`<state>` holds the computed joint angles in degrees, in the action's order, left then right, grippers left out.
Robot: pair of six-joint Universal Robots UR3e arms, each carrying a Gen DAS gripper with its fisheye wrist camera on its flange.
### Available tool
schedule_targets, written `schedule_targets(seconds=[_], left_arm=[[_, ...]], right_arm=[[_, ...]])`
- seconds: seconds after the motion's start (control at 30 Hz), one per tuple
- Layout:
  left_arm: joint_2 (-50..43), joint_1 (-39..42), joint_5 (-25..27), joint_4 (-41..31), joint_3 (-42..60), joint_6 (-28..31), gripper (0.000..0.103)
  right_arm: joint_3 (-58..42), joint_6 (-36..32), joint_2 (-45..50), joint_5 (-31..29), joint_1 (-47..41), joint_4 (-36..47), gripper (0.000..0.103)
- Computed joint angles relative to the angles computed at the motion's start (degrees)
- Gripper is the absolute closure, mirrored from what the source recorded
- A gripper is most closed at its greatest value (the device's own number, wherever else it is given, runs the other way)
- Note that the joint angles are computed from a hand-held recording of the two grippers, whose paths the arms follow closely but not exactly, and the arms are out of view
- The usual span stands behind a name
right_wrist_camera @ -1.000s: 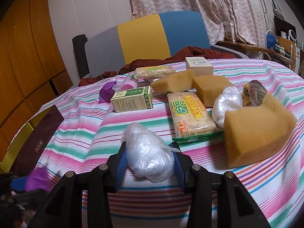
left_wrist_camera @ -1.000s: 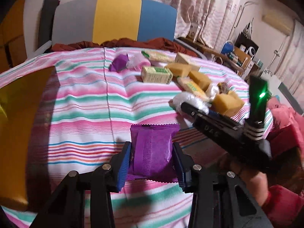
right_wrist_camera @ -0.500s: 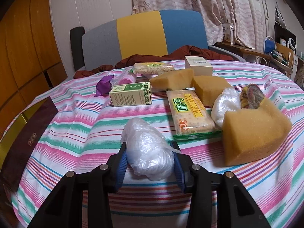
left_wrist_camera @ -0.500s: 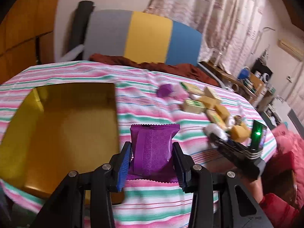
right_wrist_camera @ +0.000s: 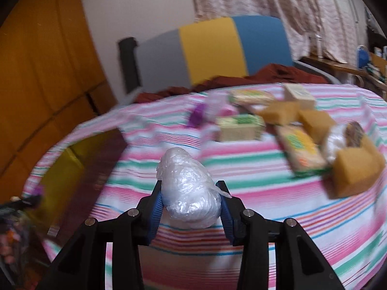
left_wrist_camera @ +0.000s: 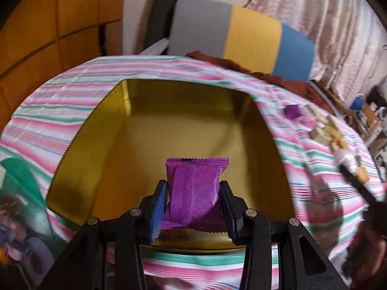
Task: Organize objects
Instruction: 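Carry both items into the gold tray and open both tools to release them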
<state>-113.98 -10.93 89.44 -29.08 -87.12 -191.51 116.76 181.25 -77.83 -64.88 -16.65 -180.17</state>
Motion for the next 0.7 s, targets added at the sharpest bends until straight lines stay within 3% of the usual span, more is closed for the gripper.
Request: schedule_targets(seconds=[0.2, 0.43, 0.7], left_arm=[[-1.16, 2.61, 2.34, -2.07, 0.55, -1.49, 0.06], [-1.84, 3.92, 4.02, -3.59, 0.81, -3.64, 0.056], [3.22, 7.07, 1.85, 2.54, -5.4, -10.08, 0.021]], right_arm=[[-4.02, 0.74, -1.77, 4.87, 6.62, 2.56, 0.061], [-13.8, 2.03, 3.86, 6.57, 15.03, 9.08, 0.061], [-22.25, 0.28, 10.01, 3.69, 21.32, 15.04, 0.061]])
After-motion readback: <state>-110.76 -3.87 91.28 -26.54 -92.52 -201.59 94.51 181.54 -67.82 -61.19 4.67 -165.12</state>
